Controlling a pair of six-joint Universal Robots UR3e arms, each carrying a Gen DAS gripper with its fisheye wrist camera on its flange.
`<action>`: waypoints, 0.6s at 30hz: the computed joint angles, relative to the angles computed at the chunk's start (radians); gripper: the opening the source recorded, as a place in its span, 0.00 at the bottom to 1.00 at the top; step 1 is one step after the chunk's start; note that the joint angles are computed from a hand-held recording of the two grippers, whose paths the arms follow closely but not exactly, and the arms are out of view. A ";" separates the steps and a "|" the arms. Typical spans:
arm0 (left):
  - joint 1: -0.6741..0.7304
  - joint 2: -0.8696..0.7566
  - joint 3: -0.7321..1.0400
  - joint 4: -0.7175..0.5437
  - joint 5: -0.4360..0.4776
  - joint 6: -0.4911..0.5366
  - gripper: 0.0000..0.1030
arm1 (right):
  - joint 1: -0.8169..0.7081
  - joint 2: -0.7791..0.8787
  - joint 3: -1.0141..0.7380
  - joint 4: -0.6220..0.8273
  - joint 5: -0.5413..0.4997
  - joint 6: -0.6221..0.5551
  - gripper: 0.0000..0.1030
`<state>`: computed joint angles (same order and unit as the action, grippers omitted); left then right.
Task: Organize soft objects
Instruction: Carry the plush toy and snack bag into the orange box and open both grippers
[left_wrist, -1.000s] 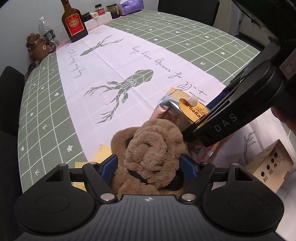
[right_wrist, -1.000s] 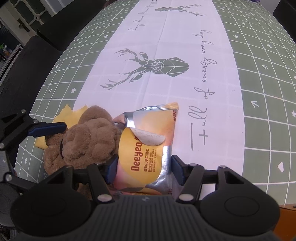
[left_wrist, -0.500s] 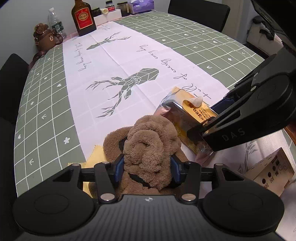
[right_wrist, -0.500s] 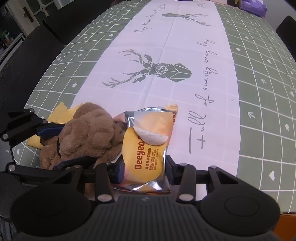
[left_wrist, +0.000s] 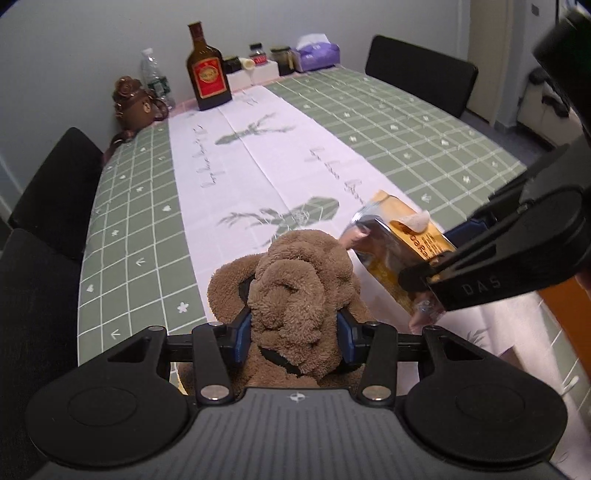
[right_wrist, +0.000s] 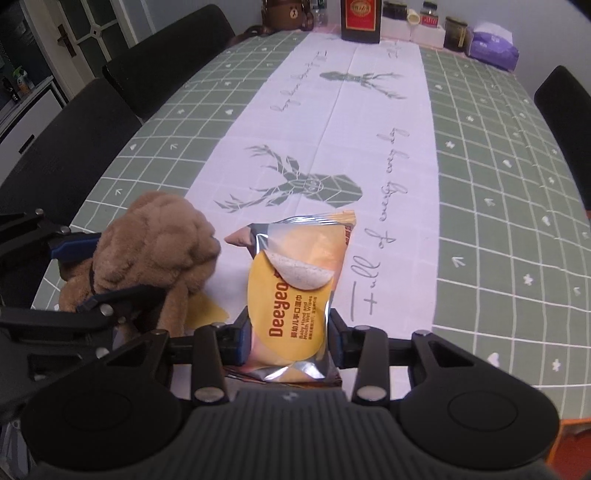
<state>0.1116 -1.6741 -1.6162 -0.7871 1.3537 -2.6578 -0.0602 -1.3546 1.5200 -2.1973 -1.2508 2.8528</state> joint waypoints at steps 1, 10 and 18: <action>0.000 0.015 0.011 -0.022 -0.010 -0.015 0.50 | -0.011 -0.026 0.010 0.011 0.005 -0.012 0.38; -0.101 0.139 0.100 -0.197 0.013 -0.176 0.50 | -0.194 -0.327 0.123 0.187 0.069 -0.187 0.38; -0.290 0.161 0.174 -0.264 0.006 -0.328 0.51 | -0.535 -0.604 0.209 0.446 0.131 -0.508 0.39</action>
<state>-0.1789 -1.5127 -1.4419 -1.0506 1.3599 -2.9858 -0.5953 -1.9583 1.7285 -1.7512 -1.1194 2.3444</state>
